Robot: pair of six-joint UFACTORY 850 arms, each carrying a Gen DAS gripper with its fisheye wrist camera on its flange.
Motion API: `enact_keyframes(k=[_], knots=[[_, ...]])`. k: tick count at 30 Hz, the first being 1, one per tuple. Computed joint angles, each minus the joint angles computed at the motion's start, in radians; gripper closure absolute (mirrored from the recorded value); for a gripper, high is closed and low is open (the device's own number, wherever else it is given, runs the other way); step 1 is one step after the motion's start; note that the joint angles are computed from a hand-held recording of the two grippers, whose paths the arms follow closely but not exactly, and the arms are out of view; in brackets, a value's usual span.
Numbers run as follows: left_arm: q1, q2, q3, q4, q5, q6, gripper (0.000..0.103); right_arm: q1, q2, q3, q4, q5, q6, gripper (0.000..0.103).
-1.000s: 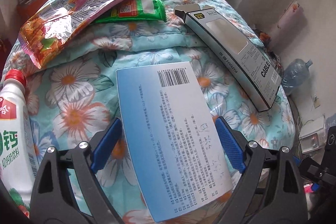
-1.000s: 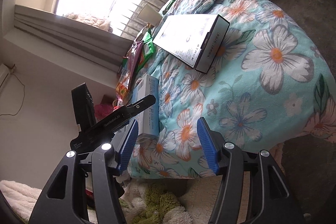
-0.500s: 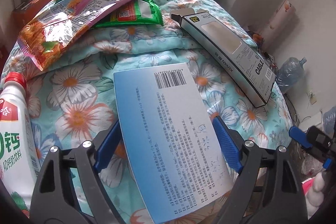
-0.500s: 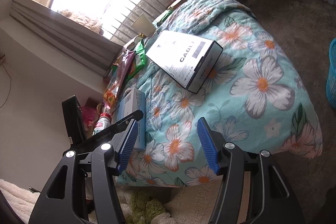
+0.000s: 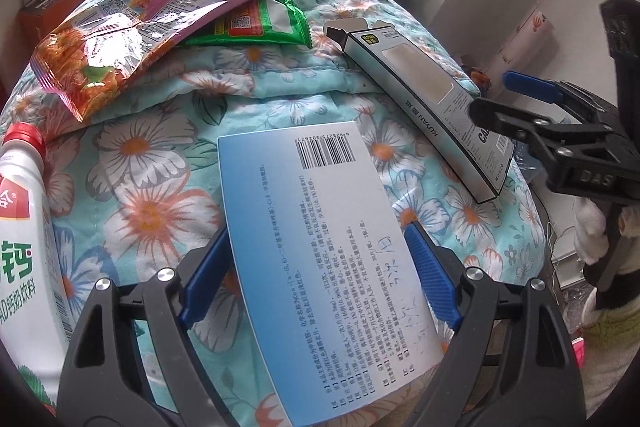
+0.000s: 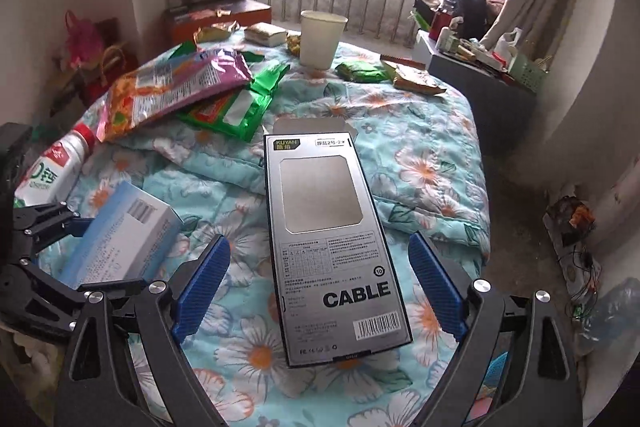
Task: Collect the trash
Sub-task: 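Grasp the black CABLE box with the right tool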
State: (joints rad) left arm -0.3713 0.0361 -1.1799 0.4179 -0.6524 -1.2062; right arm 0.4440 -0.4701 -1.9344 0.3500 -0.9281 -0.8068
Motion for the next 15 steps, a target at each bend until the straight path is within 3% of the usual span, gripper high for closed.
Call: enact_keyframes(k=[5,10,15], knots=[[0.003,0.015,0.018,-0.001,0.023,-0.002,0.022,0.018,-0.125,-0.146,-0.064,-0.111,0.079,0.015],[0.008,0.025,0.031,0.001,0.044,0.000,0.022,0.002,-0.218,-0.262,-0.022,-0.224,0.166,0.015],[0.008,0.033,0.040,0.007,0.055,-0.006,0.022,-0.003,-0.217,-0.258,-0.008,-0.227,0.214,0.016]])
